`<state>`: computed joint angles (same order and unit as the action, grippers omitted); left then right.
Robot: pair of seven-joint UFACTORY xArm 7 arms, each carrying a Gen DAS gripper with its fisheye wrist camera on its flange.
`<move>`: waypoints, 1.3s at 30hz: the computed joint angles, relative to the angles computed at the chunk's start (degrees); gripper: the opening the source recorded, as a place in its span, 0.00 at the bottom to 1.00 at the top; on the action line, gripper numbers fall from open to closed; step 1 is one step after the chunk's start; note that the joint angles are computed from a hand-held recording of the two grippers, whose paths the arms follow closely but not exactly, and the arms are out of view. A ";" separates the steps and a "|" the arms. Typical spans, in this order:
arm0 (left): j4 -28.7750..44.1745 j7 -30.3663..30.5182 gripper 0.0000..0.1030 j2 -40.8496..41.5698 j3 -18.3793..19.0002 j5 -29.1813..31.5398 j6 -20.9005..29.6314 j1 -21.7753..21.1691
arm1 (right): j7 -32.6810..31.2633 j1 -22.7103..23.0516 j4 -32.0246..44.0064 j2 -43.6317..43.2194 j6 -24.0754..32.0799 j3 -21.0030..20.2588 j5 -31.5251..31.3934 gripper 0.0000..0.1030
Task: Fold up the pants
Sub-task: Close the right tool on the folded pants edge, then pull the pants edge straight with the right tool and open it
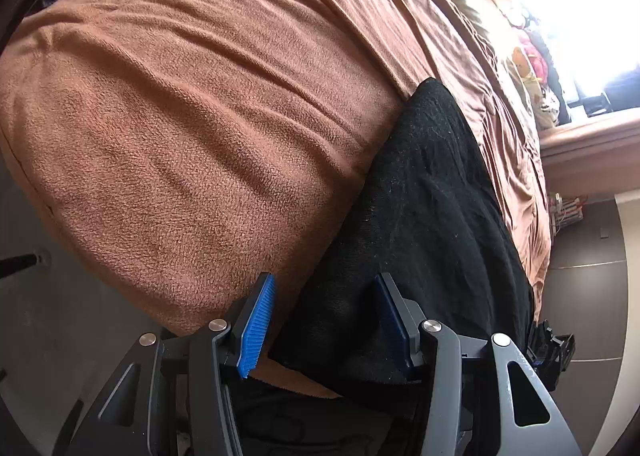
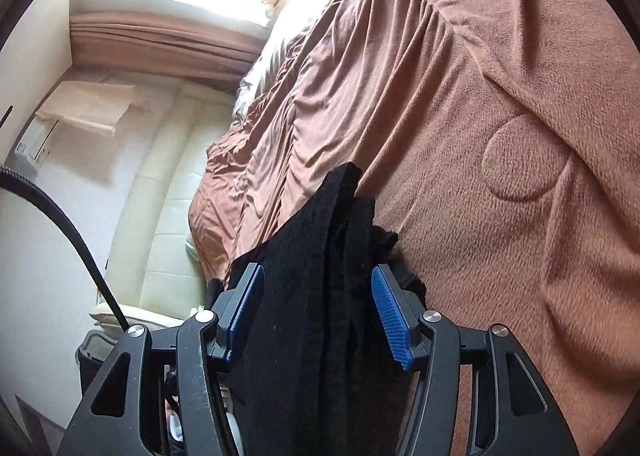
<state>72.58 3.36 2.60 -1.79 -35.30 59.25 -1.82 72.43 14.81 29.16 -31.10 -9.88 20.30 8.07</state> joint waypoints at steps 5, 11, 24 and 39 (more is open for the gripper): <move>-0.58 -0.36 0.52 -0.49 0.01 -0.02 -0.53 -0.09 | -4.27 9.27 3.65 5.46 2.29 -10.49 -1.13 0.64; -1.77 -0.47 0.53 -1.08 0.19 -0.89 -1.11 -0.06 | -10.57 31.13 8.63 12.73 1.06 -31.71 0.86 0.64; -2.97 1.37 0.53 -1.93 0.68 -2.83 -0.72 0.25 | -8.03 -0.59 21.89 12.07 19.58 -2.38 -10.42 0.14; -5.43 4.66 0.54 -4.02 1.68 -4.29 0.13 0.85 | 12.02 -2.58 33.78 8.81 44.82 9.55 -36.08 0.14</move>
